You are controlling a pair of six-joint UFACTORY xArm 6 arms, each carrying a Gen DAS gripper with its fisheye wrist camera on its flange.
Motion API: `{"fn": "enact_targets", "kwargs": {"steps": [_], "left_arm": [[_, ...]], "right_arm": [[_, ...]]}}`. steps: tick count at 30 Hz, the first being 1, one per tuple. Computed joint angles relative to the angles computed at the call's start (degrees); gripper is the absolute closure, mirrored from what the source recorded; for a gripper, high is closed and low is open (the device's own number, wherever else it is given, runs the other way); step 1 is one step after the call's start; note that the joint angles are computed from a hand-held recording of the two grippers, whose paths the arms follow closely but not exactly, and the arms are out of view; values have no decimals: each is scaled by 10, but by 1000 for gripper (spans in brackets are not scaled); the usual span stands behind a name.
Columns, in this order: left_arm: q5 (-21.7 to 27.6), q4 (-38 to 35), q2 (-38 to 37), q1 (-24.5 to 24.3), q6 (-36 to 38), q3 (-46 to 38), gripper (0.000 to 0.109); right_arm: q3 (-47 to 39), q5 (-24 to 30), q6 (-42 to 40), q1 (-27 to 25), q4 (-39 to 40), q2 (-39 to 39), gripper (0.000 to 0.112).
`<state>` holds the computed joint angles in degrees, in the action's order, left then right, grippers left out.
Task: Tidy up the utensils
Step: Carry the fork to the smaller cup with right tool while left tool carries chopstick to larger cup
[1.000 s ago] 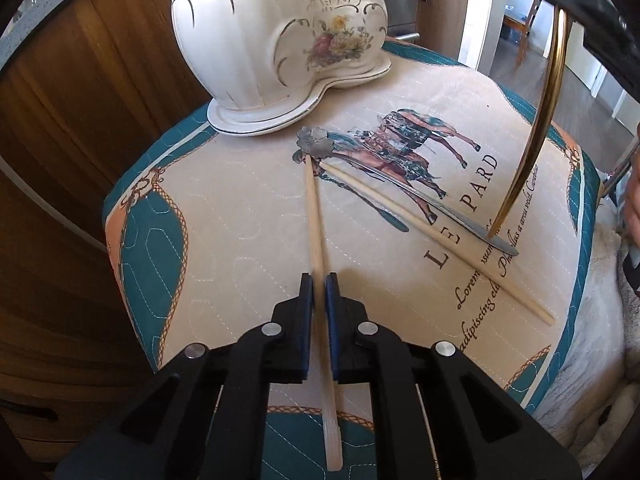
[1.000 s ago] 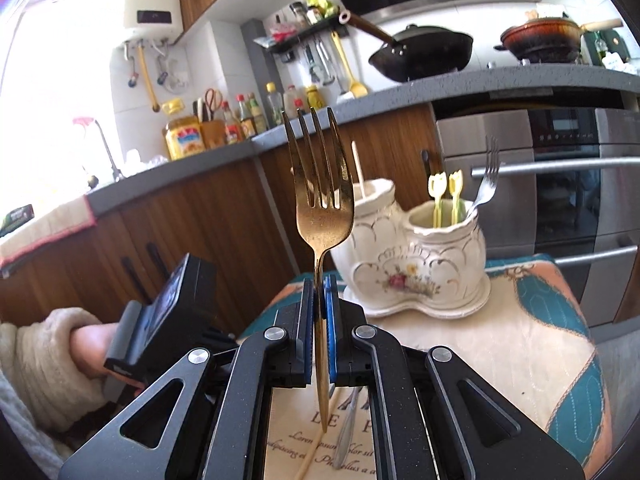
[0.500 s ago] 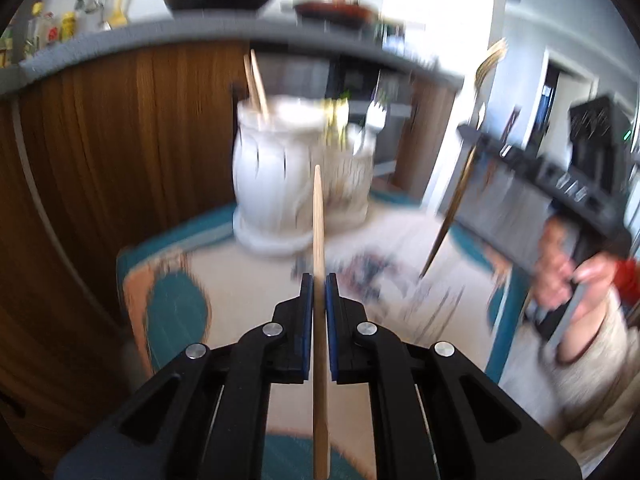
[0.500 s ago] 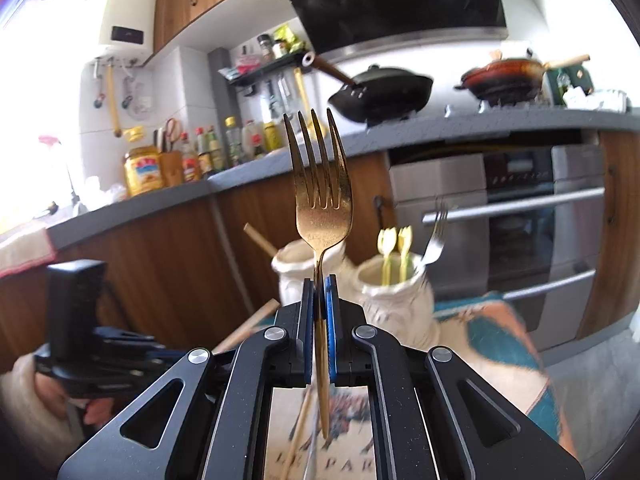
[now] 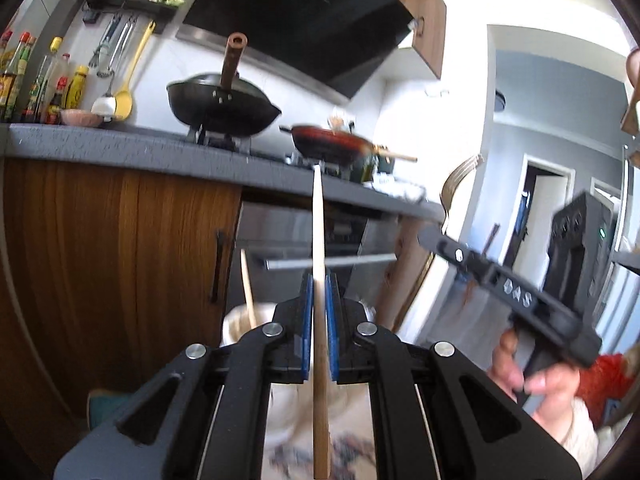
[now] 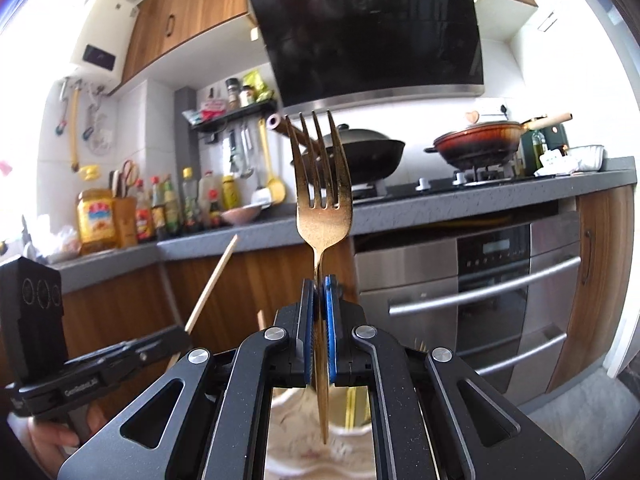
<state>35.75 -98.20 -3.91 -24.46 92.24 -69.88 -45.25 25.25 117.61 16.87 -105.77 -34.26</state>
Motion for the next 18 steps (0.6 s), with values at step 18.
{"fn": "enact_targets", "kwargs": {"steps": [18], "left_arm": [[-144, -170, 144, -83, 228, -152, 102]], "right_arm": [[-36, -72, 186, -85, -158, 75, 106]]}}
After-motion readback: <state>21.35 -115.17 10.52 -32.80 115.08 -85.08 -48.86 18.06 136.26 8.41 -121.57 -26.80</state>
